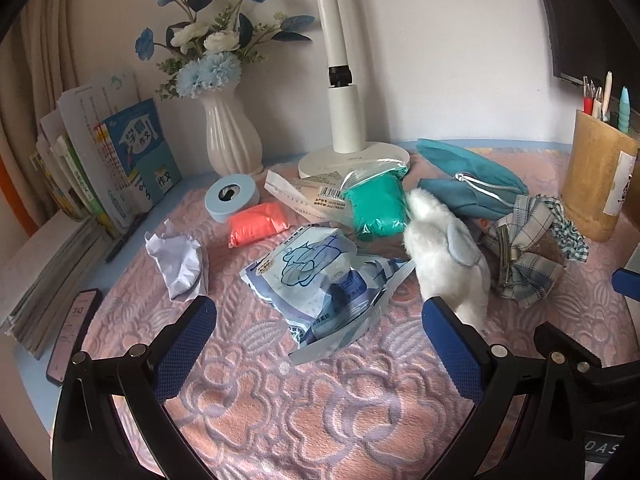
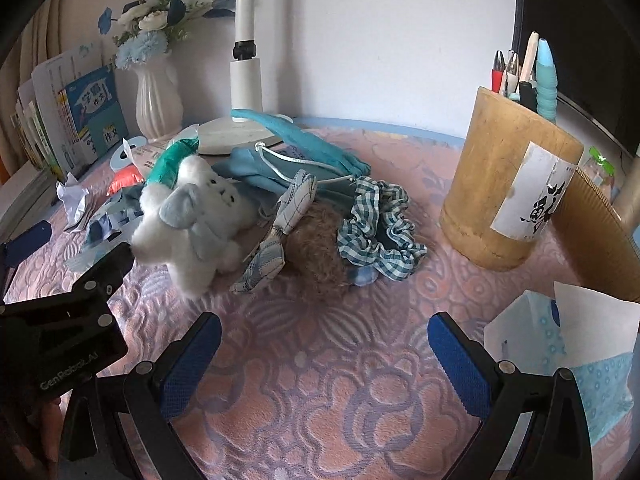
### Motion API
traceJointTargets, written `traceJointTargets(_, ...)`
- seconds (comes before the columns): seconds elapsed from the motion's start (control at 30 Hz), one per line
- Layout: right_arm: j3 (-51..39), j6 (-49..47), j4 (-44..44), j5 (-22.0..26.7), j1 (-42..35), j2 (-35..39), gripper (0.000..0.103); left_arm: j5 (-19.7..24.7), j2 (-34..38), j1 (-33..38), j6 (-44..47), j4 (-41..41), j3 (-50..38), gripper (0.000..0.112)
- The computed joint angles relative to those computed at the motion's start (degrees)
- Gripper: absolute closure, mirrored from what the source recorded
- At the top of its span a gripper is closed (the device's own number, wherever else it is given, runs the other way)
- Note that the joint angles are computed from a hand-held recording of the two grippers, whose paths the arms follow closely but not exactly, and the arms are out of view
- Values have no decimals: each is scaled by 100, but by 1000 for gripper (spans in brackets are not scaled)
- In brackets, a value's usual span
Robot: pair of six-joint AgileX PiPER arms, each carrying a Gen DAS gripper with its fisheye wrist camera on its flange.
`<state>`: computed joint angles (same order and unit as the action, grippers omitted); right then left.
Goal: Organize soft objects
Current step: 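Approach the white plush bear with the right tool and the blue-printed bag with the left tool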
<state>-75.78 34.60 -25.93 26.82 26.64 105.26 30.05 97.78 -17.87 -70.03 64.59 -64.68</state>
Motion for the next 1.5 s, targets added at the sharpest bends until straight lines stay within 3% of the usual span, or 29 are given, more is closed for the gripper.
traceJointTargets(0.3,-9,378,-483,101,176,58,0,-166,-43,146,140,-300,-3,10)
traceJointTargets(1.5,-205,58,-120,227,131,206,0,-182,-42,127,232,-311,17,10)
